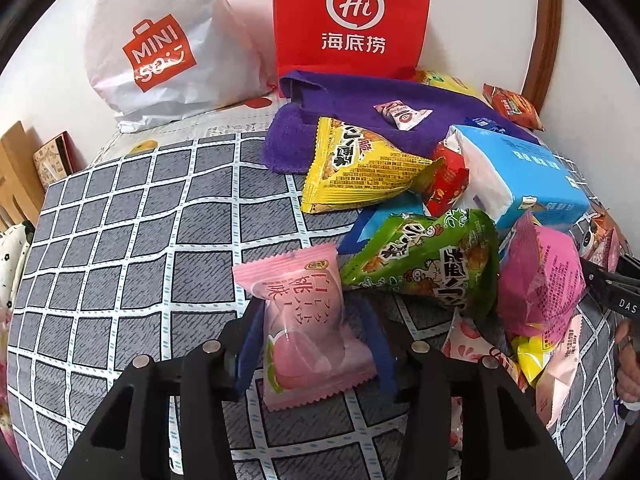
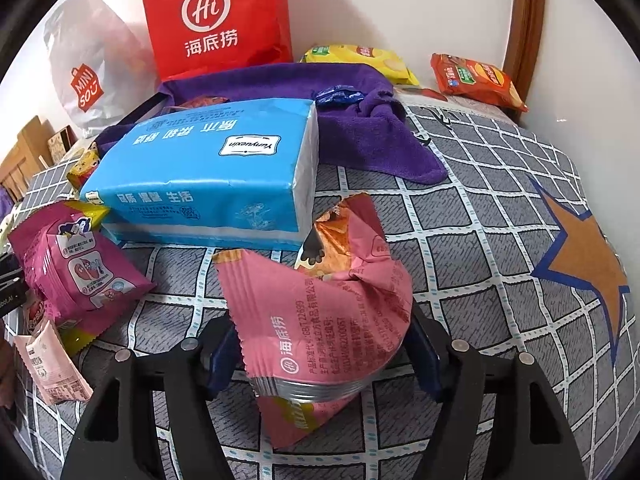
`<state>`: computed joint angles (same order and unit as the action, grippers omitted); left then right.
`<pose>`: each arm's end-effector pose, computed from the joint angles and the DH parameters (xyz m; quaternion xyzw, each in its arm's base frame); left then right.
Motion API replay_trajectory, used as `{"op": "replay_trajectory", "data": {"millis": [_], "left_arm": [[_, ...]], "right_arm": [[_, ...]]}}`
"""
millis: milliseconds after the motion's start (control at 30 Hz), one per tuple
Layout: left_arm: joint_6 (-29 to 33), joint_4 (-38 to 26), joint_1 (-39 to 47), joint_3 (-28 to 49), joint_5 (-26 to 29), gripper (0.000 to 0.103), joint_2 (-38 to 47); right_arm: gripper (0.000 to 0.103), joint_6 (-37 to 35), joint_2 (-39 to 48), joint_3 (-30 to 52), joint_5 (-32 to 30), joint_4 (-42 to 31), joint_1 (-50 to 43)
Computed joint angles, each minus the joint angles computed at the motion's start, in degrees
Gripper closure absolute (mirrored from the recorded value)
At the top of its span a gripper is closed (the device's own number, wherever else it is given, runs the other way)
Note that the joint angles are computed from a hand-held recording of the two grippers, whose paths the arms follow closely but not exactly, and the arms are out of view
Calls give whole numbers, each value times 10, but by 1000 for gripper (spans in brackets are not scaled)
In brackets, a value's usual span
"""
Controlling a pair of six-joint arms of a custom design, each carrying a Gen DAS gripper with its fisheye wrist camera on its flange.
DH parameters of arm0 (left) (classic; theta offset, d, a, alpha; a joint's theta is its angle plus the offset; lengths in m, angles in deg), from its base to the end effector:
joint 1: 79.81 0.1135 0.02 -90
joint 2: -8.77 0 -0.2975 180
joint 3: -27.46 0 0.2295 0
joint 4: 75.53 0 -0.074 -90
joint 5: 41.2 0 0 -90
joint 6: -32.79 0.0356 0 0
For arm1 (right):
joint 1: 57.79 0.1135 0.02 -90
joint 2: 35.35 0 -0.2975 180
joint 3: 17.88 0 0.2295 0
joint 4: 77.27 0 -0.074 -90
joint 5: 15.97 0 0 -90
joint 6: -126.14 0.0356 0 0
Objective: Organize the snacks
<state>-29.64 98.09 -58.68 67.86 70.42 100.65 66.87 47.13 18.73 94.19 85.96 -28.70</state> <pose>0.2190 0.0706 0.1406 0.1049 0.9395 -0.0521 0.3220 0.1722 0.0818 0.1483 0.0551 0.9559 -0.0313 0.2866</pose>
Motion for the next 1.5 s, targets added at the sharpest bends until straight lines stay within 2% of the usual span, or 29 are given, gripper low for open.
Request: {"op": "replay_trajectory", "data": {"millis": [200, 300, 333, 467, 600, 767, 933, 1067, 1200, 1500], "left_arm": [[3, -3, 5, 3, 6, 57, 3], [-1, -2, 14, 6, 8, 67, 5], [5, -9, 18, 10, 12, 67, 6], [22, -82, 43, 40, 40, 68, 2], [36, -124, 64, 51, 58, 68, -17], [35, -188, 74, 79, 79, 68, -30], [28, -219, 60, 85, 81, 68, -70], [18, -241, 45, 98, 88, 67, -85], [5, -275, 28, 124, 99, 68, -93], [-47, -274, -25, 155, 77, 67, -111]], "right_arm": [[30, -4, 1, -2, -3, 7, -2], [39, 0, -5, -5, 4, 6, -1], [46, 2, -11, -8, 6, 6, -1], [50, 12, -28, -9, -1, -7, -7], [51, 16, -60, 1, -1, -40, 3], [51, 21, -121, 38, 20, -118, 31], [51, 14, -150, 76, 17, -167, 28], [51, 11, -152, 91, 37, -181, 25], [51, 3, -150, 109, 25, -186, 5], [51, -25, -111, 154, 43, -185, 4]]}}
